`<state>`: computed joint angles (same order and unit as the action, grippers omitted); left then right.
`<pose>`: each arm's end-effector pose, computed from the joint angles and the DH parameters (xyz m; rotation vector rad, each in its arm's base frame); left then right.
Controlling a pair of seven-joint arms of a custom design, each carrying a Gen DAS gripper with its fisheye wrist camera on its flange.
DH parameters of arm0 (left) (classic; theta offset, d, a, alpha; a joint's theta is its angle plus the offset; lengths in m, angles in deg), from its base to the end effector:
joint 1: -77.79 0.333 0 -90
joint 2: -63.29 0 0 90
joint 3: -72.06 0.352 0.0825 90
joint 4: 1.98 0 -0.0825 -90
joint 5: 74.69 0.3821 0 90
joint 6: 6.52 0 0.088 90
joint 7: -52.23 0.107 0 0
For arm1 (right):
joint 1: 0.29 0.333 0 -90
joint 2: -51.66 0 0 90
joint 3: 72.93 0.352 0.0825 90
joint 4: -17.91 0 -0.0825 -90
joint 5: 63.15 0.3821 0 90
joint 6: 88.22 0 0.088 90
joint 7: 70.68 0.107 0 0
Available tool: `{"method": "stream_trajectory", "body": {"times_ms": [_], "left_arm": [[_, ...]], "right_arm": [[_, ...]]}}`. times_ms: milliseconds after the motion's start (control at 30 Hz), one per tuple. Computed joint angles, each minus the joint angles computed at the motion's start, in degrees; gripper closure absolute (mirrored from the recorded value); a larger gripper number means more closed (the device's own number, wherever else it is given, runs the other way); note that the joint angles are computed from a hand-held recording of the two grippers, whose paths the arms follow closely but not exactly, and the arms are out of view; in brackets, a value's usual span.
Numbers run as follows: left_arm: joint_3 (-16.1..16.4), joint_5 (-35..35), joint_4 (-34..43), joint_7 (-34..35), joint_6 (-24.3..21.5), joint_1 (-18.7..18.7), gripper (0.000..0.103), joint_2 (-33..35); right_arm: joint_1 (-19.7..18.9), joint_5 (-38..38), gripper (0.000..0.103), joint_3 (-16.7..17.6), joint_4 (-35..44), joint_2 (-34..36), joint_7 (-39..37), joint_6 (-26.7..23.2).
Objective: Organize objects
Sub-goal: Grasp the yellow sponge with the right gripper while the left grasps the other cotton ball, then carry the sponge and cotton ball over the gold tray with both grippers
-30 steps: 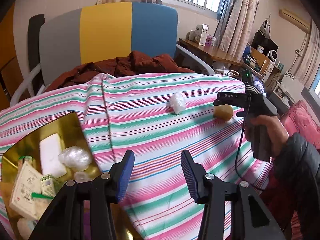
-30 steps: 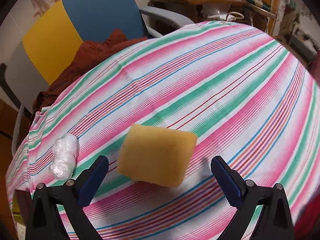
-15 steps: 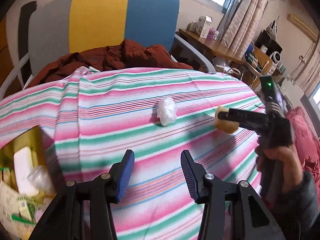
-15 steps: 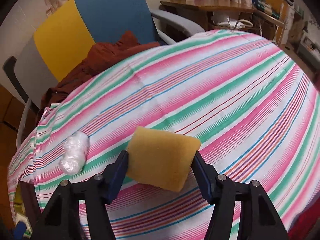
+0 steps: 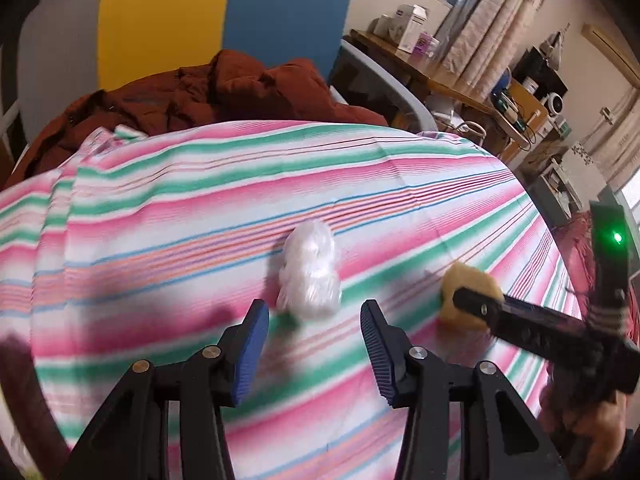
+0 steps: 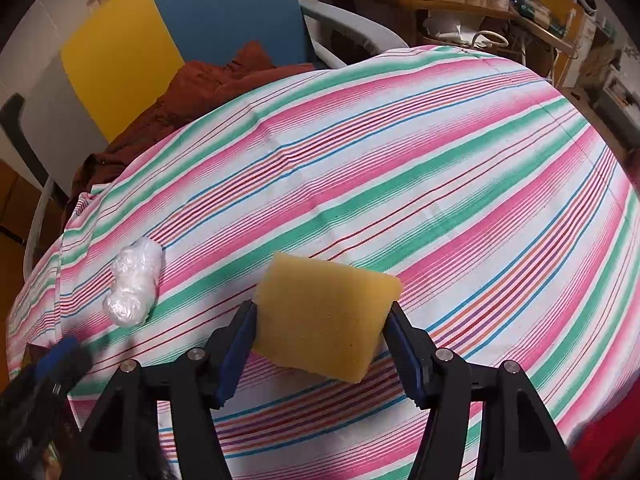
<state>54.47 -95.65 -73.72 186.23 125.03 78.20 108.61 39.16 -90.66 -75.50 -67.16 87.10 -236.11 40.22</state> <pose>0.7800 -0.1698 0.3613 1.2031 -2.7282 0.8828 0.6007 0.4425 0.3587 -0.9296 2.6442 -0.4562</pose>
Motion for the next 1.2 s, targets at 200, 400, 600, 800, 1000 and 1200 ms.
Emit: {"method": "stream_trajectory", "body": {"times_ms": [200, 400, 600, 800, 1000, 1200], "left_arm": [[0.3, 2.7, 8.4, -0.8, -1.7, -2.9, 0.056, 5.8], [1.7, 6.2, 14.3, -2.6, -3.3, -5.4, 0.064, 10.5], [0.4, 5.7, 5.0, 1.1, 4.9, -3.7, 0.067, 6.3], [-0.1, 4.7, -8.2, 2.7, 12.7, -0.9, 0.068, -0.7], [-4.4, -0.7, -20.8, 9.9, 20.0, 5.4, 0.068, -8.8], [-8.4, -12.3, -27.9, 20.5, 21.6, 11.9, 0.068, -16.4]], "right_arm": [[-0.7, 1.3, 0.038, 0.4, 0.5, 0.6, -1.6, 0.3], [-0.5, 1.9, 0.036, 0.3, 1.2, 1.0, -2.5, -0.4], [-0.5, 2.1, 0.036, 0.3, 2.9, 2.0, -4.7, -2.0], [-0.2, 1.2, 0.037, -0.2, 2.0, 1.5, -4.6, -1.0], [0.1, -1.2, 0.037, -0.8, 1.2, 1.5, -4.6, 2.4], [0.5, -2.4, 0.037, -1.1, 4.5, 4.0, -9.1, 5.4]]}}
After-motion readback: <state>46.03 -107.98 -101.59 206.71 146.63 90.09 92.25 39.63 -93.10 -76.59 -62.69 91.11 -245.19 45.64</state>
